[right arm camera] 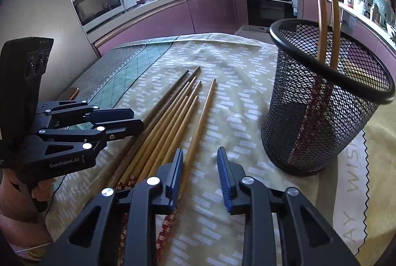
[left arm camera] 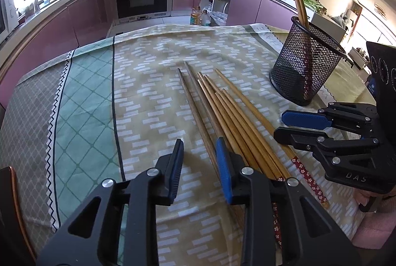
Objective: Organize utensils
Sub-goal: 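Grasp a chopstick with the left gripper while the right gripper grasps another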
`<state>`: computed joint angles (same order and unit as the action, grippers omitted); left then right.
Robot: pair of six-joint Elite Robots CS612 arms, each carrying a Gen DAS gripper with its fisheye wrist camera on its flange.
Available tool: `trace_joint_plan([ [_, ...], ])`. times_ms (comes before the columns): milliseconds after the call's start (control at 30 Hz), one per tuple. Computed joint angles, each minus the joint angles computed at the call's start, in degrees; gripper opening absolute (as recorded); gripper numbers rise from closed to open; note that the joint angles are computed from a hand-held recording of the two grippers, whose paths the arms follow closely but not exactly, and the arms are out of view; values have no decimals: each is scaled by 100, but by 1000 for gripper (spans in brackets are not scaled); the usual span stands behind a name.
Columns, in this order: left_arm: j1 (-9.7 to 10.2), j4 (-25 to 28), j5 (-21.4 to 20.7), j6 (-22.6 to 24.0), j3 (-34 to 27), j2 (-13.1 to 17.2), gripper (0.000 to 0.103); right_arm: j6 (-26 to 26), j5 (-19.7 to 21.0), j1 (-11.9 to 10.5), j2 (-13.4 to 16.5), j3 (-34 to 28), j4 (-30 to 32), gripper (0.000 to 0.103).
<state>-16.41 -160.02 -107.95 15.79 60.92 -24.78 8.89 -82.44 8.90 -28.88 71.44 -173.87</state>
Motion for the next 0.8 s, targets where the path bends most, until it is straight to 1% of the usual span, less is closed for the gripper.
trace_joint_plan([
  [33, -4, 52, 13, 17, -29, 8, 33, -7, -15, 0, 8, -16, 19, 26],
  [200, -45, 157, 176, 140, -117, 41, 33, -5, -95, 17, 45, -117, 122, 26],
  [500, -104, 383, 356, 163, -389, 146, 26, 72, -229, 49, 170, -384, 265, 26],
  [567, -103, 394, 357, 128, -429, 168, 23, 109, -246, 48, 185, -409, 269, 22],
  [633, -106, 383, 339, 85, -431, 169, 16, 160, -194, 35, 190, -411, 261, 14],
  [700, -104, 380, 298, 24, -424, 168, 12, 196, -130, 19, 184, -392, 245, 9],
  [800, -102, 320, 286, -112, -393, 162, 12, 272, -60, -1, 176, -356, 186, 8],
])
